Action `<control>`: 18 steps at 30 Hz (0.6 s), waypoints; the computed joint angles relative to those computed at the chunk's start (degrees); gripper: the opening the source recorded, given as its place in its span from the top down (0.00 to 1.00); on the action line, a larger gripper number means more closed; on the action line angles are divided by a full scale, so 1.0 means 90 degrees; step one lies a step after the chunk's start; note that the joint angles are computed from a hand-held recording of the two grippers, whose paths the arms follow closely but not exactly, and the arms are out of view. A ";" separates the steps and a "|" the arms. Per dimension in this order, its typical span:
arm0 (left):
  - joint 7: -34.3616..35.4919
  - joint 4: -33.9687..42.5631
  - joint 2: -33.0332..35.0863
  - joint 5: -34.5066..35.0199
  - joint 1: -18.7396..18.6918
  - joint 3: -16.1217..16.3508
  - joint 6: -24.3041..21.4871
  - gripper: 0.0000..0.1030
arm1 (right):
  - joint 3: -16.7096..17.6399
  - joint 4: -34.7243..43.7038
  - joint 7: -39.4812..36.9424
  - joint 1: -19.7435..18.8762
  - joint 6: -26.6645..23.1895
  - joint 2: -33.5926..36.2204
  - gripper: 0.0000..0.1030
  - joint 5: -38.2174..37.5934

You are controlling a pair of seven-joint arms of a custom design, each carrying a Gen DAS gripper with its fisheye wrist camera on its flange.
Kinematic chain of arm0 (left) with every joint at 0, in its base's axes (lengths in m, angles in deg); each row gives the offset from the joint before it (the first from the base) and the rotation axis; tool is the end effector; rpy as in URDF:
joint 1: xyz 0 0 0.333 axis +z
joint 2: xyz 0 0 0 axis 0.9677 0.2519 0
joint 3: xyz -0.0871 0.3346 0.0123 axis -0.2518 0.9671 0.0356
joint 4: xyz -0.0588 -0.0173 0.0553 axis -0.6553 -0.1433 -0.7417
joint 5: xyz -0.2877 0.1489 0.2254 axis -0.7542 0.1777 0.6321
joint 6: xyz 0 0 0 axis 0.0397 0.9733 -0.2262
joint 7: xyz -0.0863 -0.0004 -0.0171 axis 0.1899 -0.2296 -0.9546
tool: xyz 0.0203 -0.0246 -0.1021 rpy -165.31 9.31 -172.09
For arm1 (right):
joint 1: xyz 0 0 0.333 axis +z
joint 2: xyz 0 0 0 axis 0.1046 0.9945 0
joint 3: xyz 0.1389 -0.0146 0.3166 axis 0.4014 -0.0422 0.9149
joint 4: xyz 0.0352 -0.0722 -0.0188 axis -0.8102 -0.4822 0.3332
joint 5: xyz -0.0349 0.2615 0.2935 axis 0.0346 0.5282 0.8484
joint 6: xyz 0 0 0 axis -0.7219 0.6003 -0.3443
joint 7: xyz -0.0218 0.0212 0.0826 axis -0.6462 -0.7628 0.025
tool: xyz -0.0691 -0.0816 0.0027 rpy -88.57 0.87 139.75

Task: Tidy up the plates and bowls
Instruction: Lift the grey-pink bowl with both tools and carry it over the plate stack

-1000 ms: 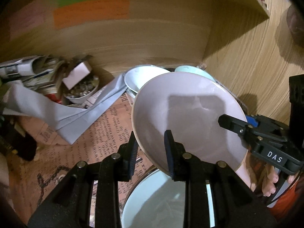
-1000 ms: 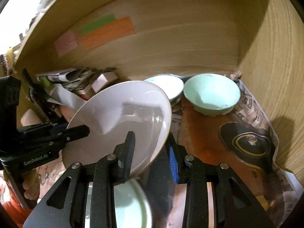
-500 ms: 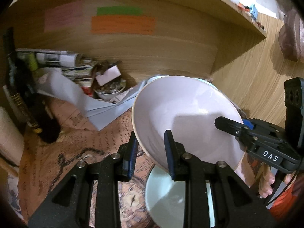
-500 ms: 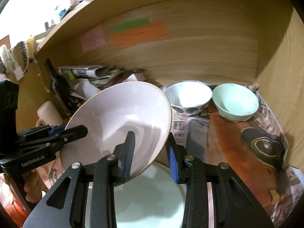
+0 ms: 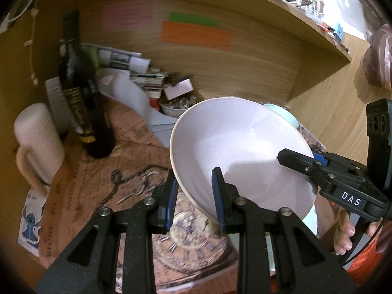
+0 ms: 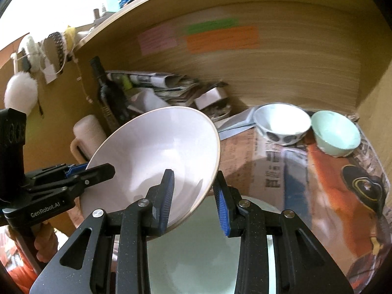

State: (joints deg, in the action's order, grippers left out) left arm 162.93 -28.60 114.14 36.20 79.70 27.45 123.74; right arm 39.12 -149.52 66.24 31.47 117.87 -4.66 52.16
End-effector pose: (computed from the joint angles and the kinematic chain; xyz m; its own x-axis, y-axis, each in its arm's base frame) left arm 0.7118 -0.1213 0.4385 -0.5512 -0.8223 0.1416 -0.5647 0.2426 -0.7889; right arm 0.6540 0.1701 0.4621 0.0020 -0.9789 -0.2046 -0.5793 0.1656 -0.7981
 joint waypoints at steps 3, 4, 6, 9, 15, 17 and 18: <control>0.0032 -0.0112 -0.0047 -0.0079 0.0078 0.0015 0.0024 0.73 | 0.0348 0.0072 -0.0156 -0.0213 -0.0043 0.0057 0.71 0.0095; 0.0041 -0.0162 -0.0071 -0.0113 0.0109 0.0023 0.0025 0.73 | 0.0483 0.0109 -0.0227 -0.0296 -0.0078 0.0086 0.71 0.0134; 0.0036 -0.0226 -0.0093 -0.0141 0.0135 0.0058 0.0028 0.73 | 0.0662 0.0138 -0.0324 -0.0403 -0.0118 0.0112 0.71 0.0207; -0.0004 -0.0306 -0.0110 -0.0149 0.0177 0.0121 0.0008 0.73 | 0.0969 0.0216 -0.0521 -0.0595 -0.0214 0.0181 0.71 0.0331; -0.0184 -0.0429 -0.0101 -0.0065 0.0205 0.0241 0.0027 0.73 | 0.1621 0.0442 -0.0986 -0.1013 -0.0430 0.0391 0.71 0.0690; -0.0278 -0.0476 -0.0100 0.0002 0.0214 0.0281 0.0032 0.73 | 0.1878 0.0530 -0.1179 -0.1187 -0.0512 0.0482 0.71 0.0861; -0.0329 -0.0479 -0.0086 0.0041 0.0216 0.0300 0.0032 0.73 | 0.1964 0.0564 -0.1267 -0.1243 -0.0548 0.0517 0.71 0.0935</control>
State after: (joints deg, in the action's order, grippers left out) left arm 159.97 -32.91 113.36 36.57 81.65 30.15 124.02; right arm 56.80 -144.45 54.84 20.29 112.94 -0.01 60.57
